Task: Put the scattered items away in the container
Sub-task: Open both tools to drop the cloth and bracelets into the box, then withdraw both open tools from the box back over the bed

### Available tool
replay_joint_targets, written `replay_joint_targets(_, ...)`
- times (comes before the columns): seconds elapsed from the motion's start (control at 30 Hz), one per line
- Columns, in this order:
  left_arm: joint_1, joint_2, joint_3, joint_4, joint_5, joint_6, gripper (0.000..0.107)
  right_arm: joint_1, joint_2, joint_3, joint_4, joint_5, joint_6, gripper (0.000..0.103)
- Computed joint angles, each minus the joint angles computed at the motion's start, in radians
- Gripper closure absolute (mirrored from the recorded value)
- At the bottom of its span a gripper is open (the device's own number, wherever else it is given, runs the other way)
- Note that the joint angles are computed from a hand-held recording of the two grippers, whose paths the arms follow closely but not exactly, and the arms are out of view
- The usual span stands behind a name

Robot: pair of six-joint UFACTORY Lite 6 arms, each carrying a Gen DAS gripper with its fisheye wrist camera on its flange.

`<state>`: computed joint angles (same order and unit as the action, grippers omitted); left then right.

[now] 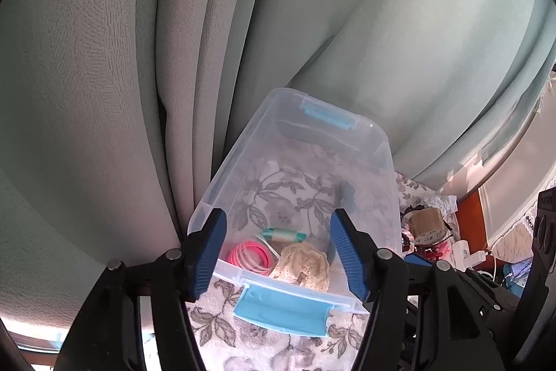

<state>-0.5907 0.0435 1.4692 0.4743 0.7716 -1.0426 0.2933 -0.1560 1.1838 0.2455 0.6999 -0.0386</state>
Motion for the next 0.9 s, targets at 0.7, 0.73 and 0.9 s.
replay_joint_targets(0.7,-0.176,0.002,0.061,0.119,0.148,-0.108,0.031,-0.175,-0.188,-0.106,0.106,0.051,-0.074,0.0)
replay_joint_targets(0.73,-0.191,0.007,0.071,0.129,0.161,-0.115,0.031,-0.189,-0.202,-0.113,0.115,0.055,-0.087,0.0)
replay_joint_targets(0.9,-0.266,0.042,0.13,0.166,0.225,-0.137,0.03,-0.259,-0.279,-0.152,0.148,0.076,-0.155,0.0)
